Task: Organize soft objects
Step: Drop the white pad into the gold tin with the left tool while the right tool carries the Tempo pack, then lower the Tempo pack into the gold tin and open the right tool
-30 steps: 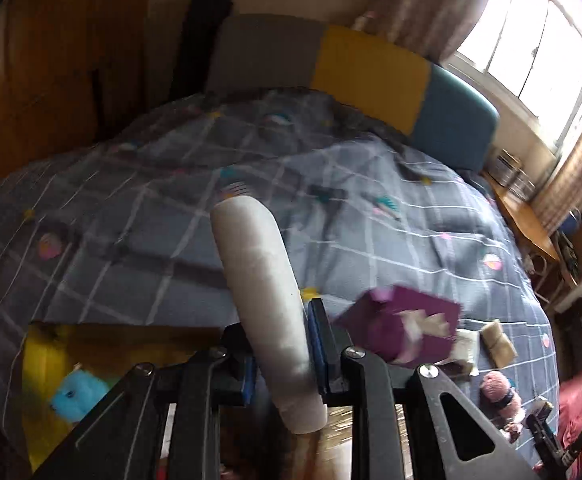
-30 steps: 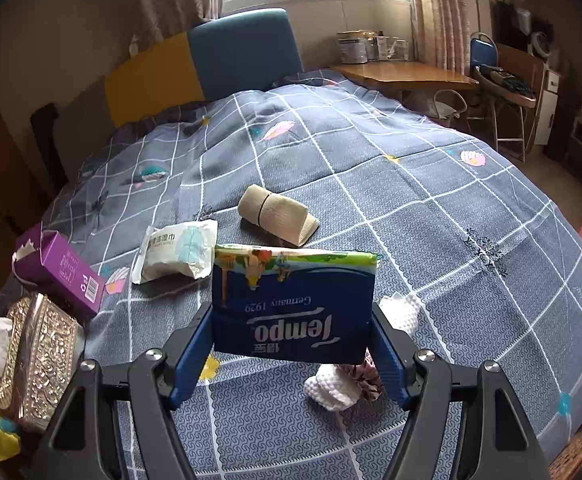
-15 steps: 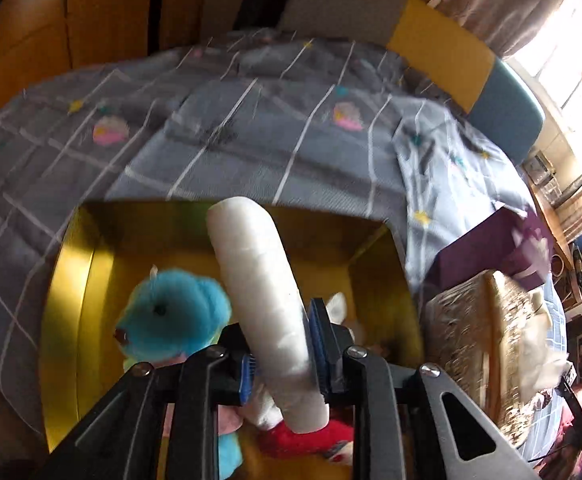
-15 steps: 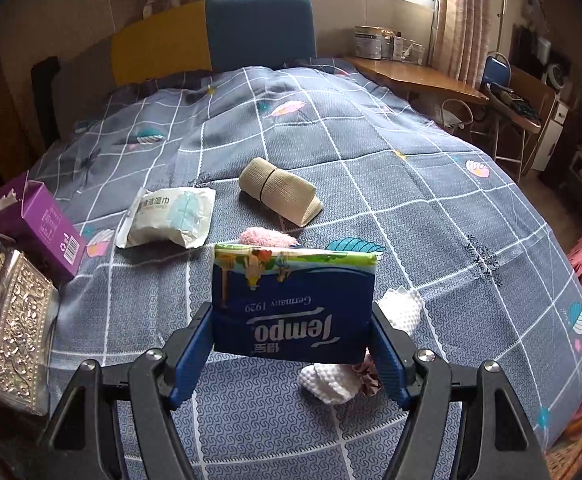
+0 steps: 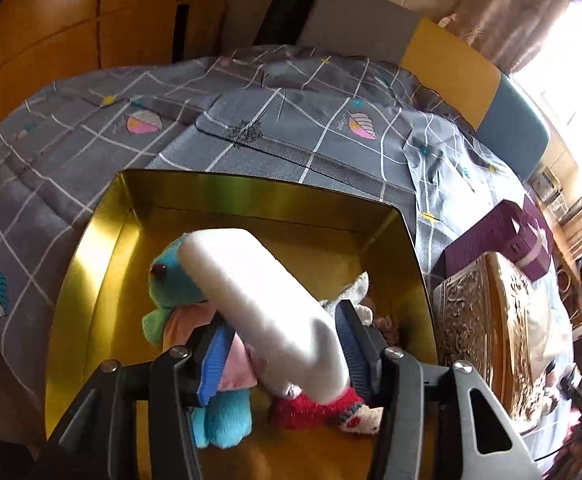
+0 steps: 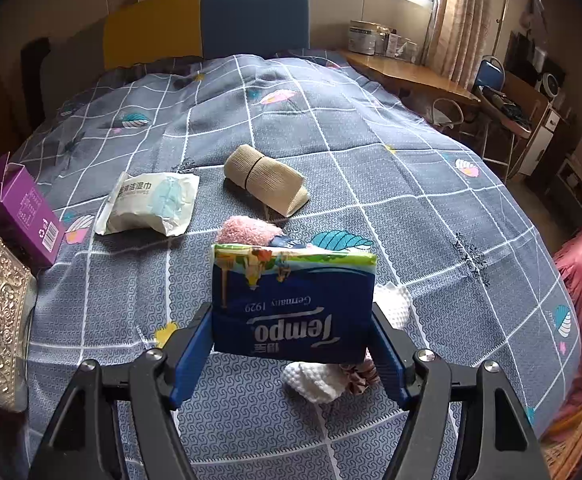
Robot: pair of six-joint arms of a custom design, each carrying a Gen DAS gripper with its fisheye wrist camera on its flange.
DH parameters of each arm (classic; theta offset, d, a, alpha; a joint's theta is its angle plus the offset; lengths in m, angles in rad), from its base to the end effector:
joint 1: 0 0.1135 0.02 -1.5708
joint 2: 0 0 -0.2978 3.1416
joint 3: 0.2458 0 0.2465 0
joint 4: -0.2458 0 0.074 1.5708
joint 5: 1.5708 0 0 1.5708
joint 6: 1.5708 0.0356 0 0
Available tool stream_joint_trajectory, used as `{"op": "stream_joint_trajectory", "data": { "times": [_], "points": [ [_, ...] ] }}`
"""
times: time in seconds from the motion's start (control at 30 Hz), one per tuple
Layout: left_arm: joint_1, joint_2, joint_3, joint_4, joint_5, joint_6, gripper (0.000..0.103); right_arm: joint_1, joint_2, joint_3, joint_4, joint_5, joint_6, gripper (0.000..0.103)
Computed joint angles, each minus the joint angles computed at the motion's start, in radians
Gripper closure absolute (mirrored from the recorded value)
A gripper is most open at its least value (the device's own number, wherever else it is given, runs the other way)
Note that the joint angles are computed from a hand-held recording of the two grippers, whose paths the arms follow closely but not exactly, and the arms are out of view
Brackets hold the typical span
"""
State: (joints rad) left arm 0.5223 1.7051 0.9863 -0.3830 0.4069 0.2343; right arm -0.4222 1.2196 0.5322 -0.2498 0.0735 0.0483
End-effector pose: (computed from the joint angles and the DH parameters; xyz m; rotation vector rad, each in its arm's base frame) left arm 0.2909 0.1512 0.2012 -0.2414 2.5405 -0.2638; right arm 0.1861 -0.0865 0.1995 0.6173 2.4449 -0.2447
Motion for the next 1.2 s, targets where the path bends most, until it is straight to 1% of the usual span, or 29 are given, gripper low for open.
{"op": "stream_joint_trajectory", "data": {
  "times": [0.03,0.1,0.13,0.23,0.37,0.5,0.6,0.9,0.97,1.07,1.2],
  "points": [
    [-0.001,-0.011,-0.010,0.002,0.007,0.005,0.046,-0.006,0.006,0.002,-0.001,-0.006,0.001,0.030],
    [-0.012,-0.022,-0.023,0.011,0.003,0.021,0.035,-0.017,0.014,0.008,-0.003,-0.024,0.002,0.030],
    [-0.015,-0.030,-0.028,0.018,-0.001,0.024,0.032,-0.021,0.021,0.012,-0.004,-0.031,0.006,0.030],
    [-0.009,-0.058,-0.050,0.037,0.018,0.033,0.031,-0.025,0.040,0.027,-0.012,-0.055,0.019,0.030],
    [0.010,-0.101,-0.067,0.015,0.069,0.044,0.027,0.006,0.049,0.063,-0.033,-0.063,0.052,0.030],
    [0.019,-0.157,-0.107,-0.002,0.093,0.082,0.027,0.072,0.048,0.116,-0.053,-0.053,0.088,0.030],
    [0.027,-0.196,-0.141,0.000,0.099,0.103,0.027,0.118,0.069,0.177,-0.075,-0.074,0.122,0.030],
    [0.062,-0.231,-0.176,-0.016,0.111,0.148,0.027,0.342,0.217,0.440,-0.122,-0.116,0.246,0.030],
    [0.072,-0.233,-0.178,-0.013,0.114,0.158,0.027,0.406,0.249,0.495,-0.125,-0.110,0.264,0.030],
    [0.092,-0.229,-0.172,-0.020,0.125,0.174,0.027,0.507,0.278,0.558,-0.118,-0.123,0.269,0.030],
    [0.119,-0.222,-0.167,-0.021,0.138,0.189,0.027,0.660,0.299,0.615,-0.114,-0.142,0.236,0.030]
  ]
}}
